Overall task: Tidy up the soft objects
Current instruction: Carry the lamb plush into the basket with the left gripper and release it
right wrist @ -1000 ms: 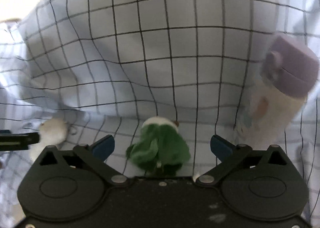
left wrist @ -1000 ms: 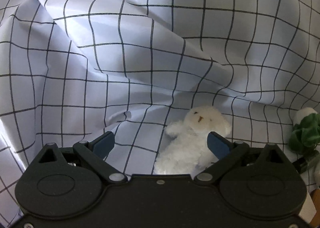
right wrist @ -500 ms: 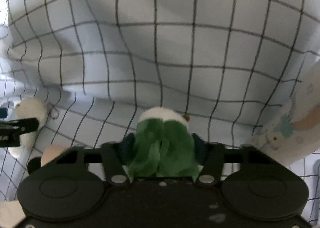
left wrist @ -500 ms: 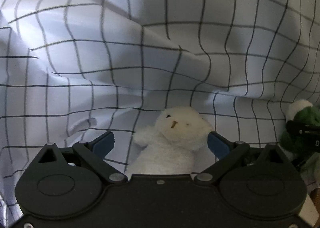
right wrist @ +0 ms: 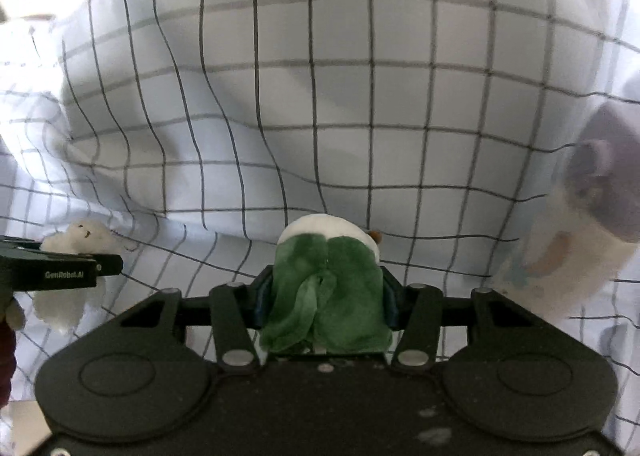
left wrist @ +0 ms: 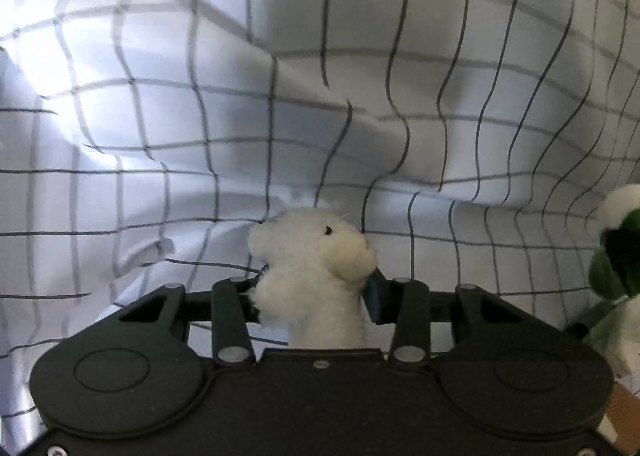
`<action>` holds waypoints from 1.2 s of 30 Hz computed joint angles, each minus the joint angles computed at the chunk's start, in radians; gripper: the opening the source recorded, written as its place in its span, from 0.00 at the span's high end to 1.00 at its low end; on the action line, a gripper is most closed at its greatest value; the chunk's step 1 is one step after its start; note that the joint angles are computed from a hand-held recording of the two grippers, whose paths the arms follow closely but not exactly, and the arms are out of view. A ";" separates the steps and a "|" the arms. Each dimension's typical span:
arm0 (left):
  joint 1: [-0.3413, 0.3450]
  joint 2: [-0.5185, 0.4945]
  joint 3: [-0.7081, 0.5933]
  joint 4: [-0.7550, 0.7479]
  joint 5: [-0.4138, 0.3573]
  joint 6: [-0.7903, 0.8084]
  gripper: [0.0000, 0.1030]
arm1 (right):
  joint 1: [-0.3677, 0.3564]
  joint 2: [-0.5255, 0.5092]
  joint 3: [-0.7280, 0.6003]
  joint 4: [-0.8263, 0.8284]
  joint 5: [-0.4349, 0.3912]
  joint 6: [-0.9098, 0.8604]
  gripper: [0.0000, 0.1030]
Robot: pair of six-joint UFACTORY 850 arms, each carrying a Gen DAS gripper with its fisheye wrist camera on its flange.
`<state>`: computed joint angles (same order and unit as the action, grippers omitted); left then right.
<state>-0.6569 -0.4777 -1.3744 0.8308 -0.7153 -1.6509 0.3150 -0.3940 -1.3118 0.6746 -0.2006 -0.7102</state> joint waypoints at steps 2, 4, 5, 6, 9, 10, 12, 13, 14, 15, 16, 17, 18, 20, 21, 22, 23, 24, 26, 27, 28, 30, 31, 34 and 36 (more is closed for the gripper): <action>-0.021 0.023 0.003 0.031 -0.032 -0.035 0.58 | -0.011 0.042 0.034 0.097 -0.006 -0.080 0.51; -0.044 0.056 0.013 0.049 -0.065 -0.065 0.58 | -0.025 0.098 0.077 0.188 -0.015 -0.152 0.51; -0.056 0.070 0.015 0.055 -0.082 -0.076 0.58 | -0.033 0.128 0.100 0.231 -0.019 -0.189 0.51; -0.075 0.089 0.021 0.065 -0.104 -0.091 0.58 | -0.041 0.164 0.128 0.273 -0.023 -0.226 0.51; -0.137 0.140 0.029 0.092 -0.170 -0.132 0.58 | -0.066 0.278 0.221 0.428 -0.039 -0.372 0.51; -0.164 0.154 0.026 0.093 -0.201 -0.139 0.58 | -0.076 0.321 0.256 0.464 -0.046 -0.405 0.51; -0.209 0.176 0.018 0.101 -0.251 -0.147 0.58 | -0.092 0.402 0.323 0.530 -0.055 -0.465 0.51; -0.238 0.187 0.017 0.105 -0.278 -0.156 0.58 | -0.103 0.452 0.364 0.560 -0.063 -0.497 0.51; -0.258 0.190 0.012 0.108 -0.295 -0.161 0.58 | -0.113 0.498 0.401 0.592 -0.070 -0.531 0.51; -0.287 0.198 0.011 0.112 -0.315 -0.173 0.58 | -0.123 0.547 0.441 0.615 -0.078 -0.556 0.51; -0.318 0.205 0.011 0.119 -0.330 -0.192 0.58 | -0.133 0.595 0.478 0.626 -0.088 -0.569 0.50; -0.346 0.207 0.009 0.122 -0.344 -0.208 0.58 | -0.141 0.637 0.511 0.630 -0.099 -0.575 0.50; -0.373 0.213 0.007 0.119 -0.359 -0.219 0.58 | -0.152 0.686 0.548 0.621 -0.114 -0.569 0.50; -0.418 0.214 0.007 0.121 -0.376 -0.251 0.58 | -0.178 0.782 0.620 0.601 -0.147 -0.553 0.50; -0.446 0.213 0.005 0.120 -0.386 -0.263 0.58 | -0.193 0.828 0.651 0.585 -0.167 -0.538 0.50; -0.467 0.212 0.004 0.117 -0.394 -0.268 0.58 | -0.205 0.874 0.683 0.569 -0.184 -0.520 0.50; -0.491 0.204 -0.003 0.112 -0.410 -0.276 0.58 | -0.217 0.923 0.715 0.552 -0.201 -0.501 0.50; -0.516 0.193 -0.012 0.105 -0.433 -0.282 0.58 | -0.229 0.970 0.748 0.539 -0.215 -0.486 0.50; -0.555 0.178 -0.022 0.097 -0.460 -0.299 0.58 | -0.262 1.073 0.809 0.490 -0.252 -0.426 0.50; -0.573 0.174 -0.023 0.092 -0.466 -0.309 0.58 | -0.280 1.114 0.832 0.469 -0.278 -0.394 0.50; -0.589 0.169 -0.026 0.084 -0.468 -0.319 0.58 | -0.306 1.155 0.854 0.452 -0.315 -0.366 0.50; -0.621 0.158 -0.032 0.072 -0.471 -0.343 0.58 | -0.353 1.229 0.892 0.423 -0.384 -0.314 0.50; -0.636 0.151 -0.038 0.067 -0.475 -0.357 0.58 | -0.374 1.265 0.911 0.406 -0.412 -0.288 0.50; -0.677 0.120 -0.062 0.052 -0.499 -0.390 0.58 | -0.433 1.378 0.959 0.358 -0.483 -0.228 0.50; -0.694 0.101 -0.072 0.039 -0.511 -0.408 0.58 | -0.469 1.451 0.981 0.314 -0.531 -0.177 0.50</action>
<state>-1.3513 -0.3767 -1.4466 0.8699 -1.2268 -2.0590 -0.1544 1.0569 -0.3309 0.9883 -0.7311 -0.8869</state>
